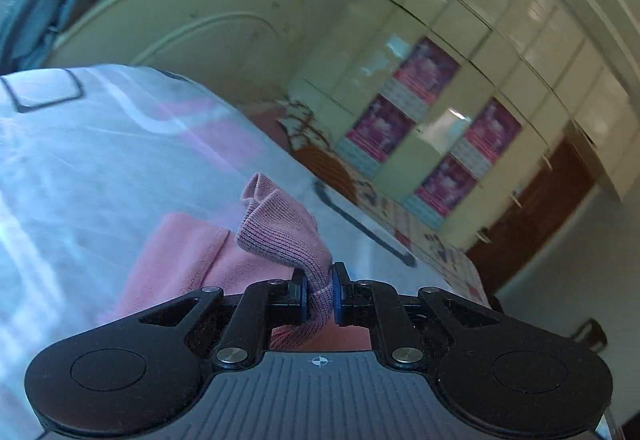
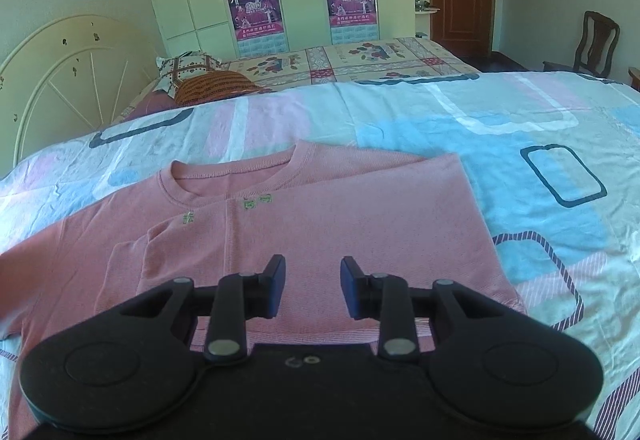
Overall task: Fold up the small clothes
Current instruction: 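Grasp the ribbed cuff of the other sleeve with the left gripper, then lift the held sleeve and lay it across the sweatshirt body with the left gripper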
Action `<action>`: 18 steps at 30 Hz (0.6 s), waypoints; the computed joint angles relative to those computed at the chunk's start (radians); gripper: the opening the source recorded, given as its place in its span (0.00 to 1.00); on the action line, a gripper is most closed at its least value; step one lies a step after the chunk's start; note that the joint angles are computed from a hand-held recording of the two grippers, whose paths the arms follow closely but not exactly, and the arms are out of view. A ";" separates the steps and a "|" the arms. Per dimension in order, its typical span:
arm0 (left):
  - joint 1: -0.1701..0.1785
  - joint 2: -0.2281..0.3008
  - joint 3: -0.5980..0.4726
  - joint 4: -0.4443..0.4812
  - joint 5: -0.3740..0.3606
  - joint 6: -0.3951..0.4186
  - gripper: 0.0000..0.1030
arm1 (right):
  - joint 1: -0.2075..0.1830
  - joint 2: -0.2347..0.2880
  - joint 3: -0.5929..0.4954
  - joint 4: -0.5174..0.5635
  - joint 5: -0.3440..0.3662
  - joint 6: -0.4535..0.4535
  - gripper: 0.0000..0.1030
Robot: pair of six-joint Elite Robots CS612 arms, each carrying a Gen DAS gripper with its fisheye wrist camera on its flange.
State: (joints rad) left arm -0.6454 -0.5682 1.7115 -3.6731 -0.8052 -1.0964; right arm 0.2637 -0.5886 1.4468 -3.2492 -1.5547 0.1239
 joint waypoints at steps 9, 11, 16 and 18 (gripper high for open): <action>-0.058 0.087 -0.333 0.299 -0.157 0.237 0.11 | -0.037 -0.012 0.037 -0.022 0.070 0.060 0.30; -0.068 0.105 -0.388 0.359 -0.191 0.256 0.11 | -0.042 -0.014 0.048 -0.027 0.075 0.056 0.30; -0.095 0.149 -0.509 0.553 -0.237 0.280 0.11 | -0.068 -0.017 0.061 -0.009 0.118 0.077 0.33; -0.094 0.167 -0.535 0.578 -0.307 0.298 0.11 | -0.084 -0.017 0.059 0.012 0.174 0.095 0.38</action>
